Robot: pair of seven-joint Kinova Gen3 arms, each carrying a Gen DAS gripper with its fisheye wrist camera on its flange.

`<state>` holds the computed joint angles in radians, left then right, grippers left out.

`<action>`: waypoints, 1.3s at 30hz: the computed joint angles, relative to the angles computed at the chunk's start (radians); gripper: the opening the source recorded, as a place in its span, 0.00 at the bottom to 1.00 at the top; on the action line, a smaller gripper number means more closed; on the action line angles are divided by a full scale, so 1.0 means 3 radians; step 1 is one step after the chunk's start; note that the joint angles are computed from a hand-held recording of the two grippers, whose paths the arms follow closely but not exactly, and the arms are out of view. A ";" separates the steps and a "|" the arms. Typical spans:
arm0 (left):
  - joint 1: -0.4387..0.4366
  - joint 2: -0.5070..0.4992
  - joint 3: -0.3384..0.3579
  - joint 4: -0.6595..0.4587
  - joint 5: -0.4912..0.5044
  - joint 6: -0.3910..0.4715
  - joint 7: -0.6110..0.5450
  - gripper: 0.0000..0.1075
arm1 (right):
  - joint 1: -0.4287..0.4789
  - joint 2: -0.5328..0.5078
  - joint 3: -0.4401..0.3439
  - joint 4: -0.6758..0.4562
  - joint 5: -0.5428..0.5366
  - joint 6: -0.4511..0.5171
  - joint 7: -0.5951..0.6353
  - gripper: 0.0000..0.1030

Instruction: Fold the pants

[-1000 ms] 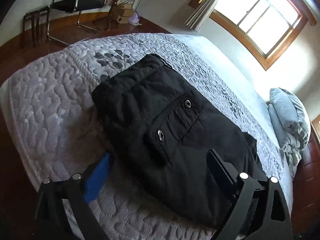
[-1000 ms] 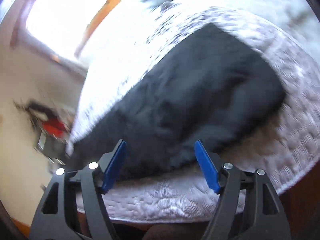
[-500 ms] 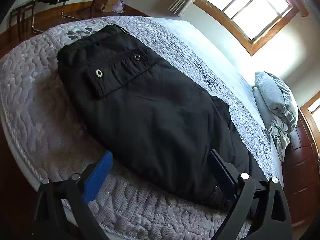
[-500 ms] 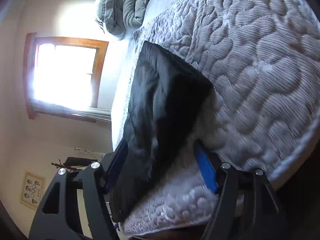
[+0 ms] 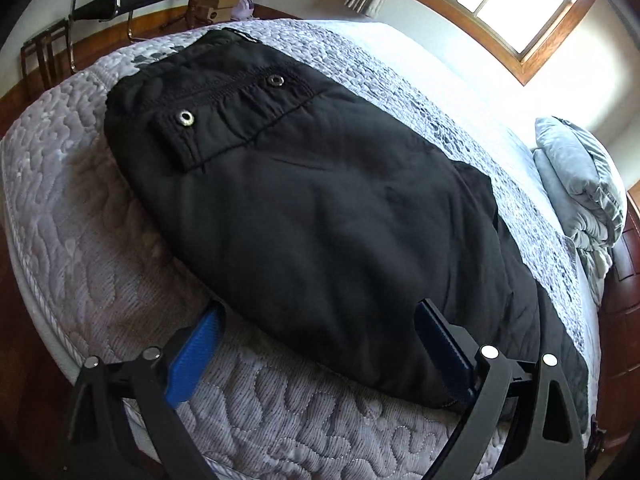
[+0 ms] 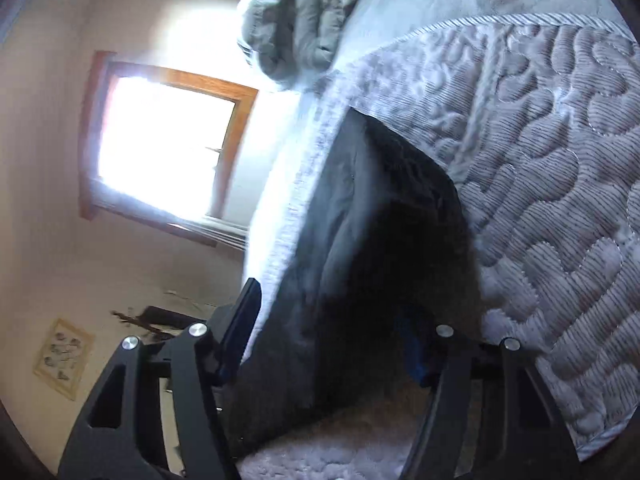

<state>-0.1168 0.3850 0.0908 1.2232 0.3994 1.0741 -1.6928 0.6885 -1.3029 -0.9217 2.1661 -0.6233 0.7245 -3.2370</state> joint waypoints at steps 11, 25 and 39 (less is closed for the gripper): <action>-0.0018 -0.0033 -0.0024 0.0078 -0.0028 -0.0012 0.0034 0.89 | 0.0054 0.0205 0.0013 -0.0504 0.0191 0.0915 0.0031 0.63; -0.0052 -0.0099 -0.0059 0.0176 -0.0047 0.0048 -0.0032 0.90 | 0.0263 0.0179 0.0079 -0.0306 0.0026 0.0686 0.0403 0.72; 0.0069 -0.0029 -0.0048 0.0054 -0.0178 0.0069 0.0112 0.92 | 0.0017 0.0152 0.0227 -0.0053 0.0176 0.0131 0.0389 0.17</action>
<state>-0.0960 0.3764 0.0764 1.2395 0.3461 1.0948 -1.6590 0.6936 -1.2572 -0.8534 2.1502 -0.5706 0.7638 -3.1201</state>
